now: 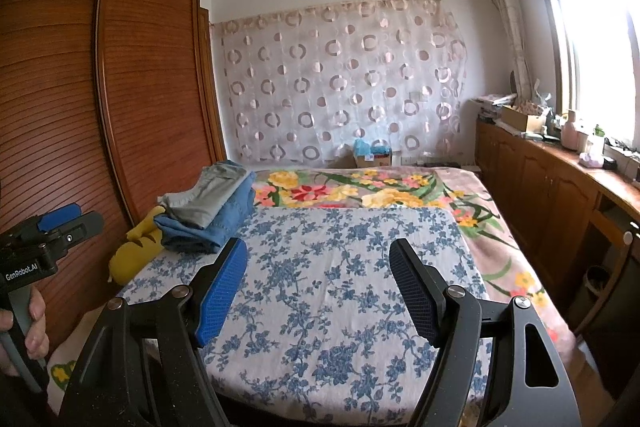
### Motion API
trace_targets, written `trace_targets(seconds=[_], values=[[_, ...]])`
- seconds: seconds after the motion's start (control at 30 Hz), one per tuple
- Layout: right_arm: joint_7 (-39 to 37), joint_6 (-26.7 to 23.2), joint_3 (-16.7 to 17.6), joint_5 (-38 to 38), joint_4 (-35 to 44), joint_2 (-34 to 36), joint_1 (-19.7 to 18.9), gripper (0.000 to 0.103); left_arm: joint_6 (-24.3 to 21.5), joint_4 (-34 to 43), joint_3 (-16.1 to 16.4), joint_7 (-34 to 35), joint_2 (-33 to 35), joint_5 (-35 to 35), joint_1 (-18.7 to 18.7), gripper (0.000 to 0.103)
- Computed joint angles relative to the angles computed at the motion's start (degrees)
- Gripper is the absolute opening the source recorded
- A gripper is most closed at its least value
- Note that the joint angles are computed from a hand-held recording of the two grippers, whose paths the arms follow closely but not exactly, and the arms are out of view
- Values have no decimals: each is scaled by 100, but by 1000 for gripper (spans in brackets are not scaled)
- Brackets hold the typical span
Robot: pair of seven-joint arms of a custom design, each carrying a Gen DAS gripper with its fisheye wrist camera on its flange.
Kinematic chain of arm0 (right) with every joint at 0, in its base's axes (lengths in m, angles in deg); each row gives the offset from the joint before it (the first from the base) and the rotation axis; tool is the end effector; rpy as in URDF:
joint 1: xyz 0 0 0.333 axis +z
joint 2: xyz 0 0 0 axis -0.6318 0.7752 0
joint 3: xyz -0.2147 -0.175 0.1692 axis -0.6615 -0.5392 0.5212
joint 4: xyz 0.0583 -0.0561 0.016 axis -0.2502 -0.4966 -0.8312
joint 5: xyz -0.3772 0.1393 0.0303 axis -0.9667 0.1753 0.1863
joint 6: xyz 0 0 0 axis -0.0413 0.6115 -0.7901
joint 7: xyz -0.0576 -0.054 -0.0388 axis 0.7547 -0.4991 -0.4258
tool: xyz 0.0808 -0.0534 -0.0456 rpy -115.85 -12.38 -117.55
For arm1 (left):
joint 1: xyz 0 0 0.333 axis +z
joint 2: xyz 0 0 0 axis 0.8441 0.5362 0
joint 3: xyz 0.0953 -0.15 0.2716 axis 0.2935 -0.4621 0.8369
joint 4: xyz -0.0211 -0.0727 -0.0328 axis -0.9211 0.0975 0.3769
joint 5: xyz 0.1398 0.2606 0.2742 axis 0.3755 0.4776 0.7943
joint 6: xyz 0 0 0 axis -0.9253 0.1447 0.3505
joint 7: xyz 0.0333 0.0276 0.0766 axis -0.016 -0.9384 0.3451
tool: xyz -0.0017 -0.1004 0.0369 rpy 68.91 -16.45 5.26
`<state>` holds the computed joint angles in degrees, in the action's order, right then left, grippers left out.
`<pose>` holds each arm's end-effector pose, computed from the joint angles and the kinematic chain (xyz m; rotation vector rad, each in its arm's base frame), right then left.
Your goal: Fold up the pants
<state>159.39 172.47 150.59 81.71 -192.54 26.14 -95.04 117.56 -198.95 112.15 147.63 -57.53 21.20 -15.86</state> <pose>0.4694 0.1902 0.4877 -1.3563 1.5034 -1.0127 0.5031 -0.0338 0.4864 -1.2627 1.8115 -1.2508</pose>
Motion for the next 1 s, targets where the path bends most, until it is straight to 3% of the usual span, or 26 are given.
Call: trace_targets(seconds=[1.0], values=[[-10, 39, 42, 4, 4, -3, -32, 75, -16, 8, 2, -16, 15, 14, 2, 85]])
